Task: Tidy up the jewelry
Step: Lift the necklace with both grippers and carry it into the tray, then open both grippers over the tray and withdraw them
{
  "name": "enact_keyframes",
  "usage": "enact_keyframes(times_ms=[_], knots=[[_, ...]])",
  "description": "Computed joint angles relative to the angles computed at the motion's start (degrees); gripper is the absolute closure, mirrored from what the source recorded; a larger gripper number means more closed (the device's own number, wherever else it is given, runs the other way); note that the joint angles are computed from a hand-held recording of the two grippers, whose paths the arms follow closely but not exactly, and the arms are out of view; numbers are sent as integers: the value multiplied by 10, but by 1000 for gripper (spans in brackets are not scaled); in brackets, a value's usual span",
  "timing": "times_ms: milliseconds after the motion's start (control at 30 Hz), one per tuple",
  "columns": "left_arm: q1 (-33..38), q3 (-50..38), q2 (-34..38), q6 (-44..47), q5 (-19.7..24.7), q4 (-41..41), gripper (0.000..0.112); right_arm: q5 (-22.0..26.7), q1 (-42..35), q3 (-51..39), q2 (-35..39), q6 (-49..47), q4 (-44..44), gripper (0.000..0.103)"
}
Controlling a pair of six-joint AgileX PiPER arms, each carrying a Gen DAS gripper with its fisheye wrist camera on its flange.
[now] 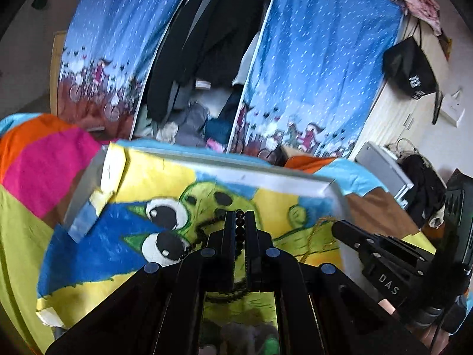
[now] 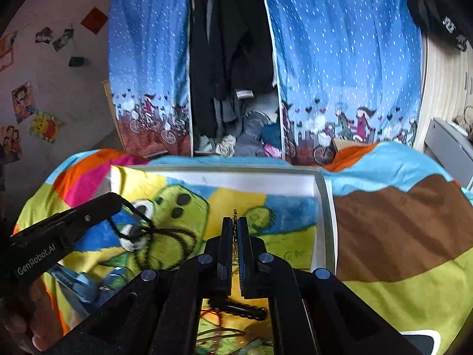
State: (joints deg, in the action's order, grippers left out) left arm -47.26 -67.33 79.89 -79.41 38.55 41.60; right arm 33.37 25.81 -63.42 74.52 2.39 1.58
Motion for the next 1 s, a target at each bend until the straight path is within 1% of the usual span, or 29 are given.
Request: enact_keyframes(times_ms=[133,367,533,567,633,667,700,733,767,800,833,900,933,967,1000], knots=[[15,14,16,17,-24,-30,109,-14,-19,21,16,-21,20,100],[5,8,44,31,-8,-39,109,-11,-40,34,29,-52,46,99],[0,2,47,34,4,-36,108,-5,-62,38,23,-63,68,99],[-1,-4,48,43,9,-41,106,-2,-66,37,21,-66,72,99],[-8,-13,45,47,23,-41,96,8,-76,34,17,-73,83,98],[-15,-17,42,46,31,-37,85,13,-81,33,14,-76,88,98],[-20,-22,40,42,39,-30,77,18,-88,32,10,-83,95,95],[-30,-22,33,27,46,-11,75,22,-94,33,3,-89,102,91],[-37,-27,30,25,52,-5,75,26,-99,33,-3,-93,107,83],[-42,-36,30,27,63,-3,74,29,-103,33,-9,-97,112,78],[-51,-44,28,27,78,2,72,33,-108,32,-18,-101,115,76],[-63,-60,24,27,101,7,58,43,-112,29,-30,-101,114,75],[-73,-62,17,16,113,18,54,49,-114,27,-38,-100,112,74],[-83,-65,13,7,123,29,49,54,-114,25,-44,-98,110,66],[-89,-69,9,3,133,36,48,58,-116,25,-53,-97,111,57]])
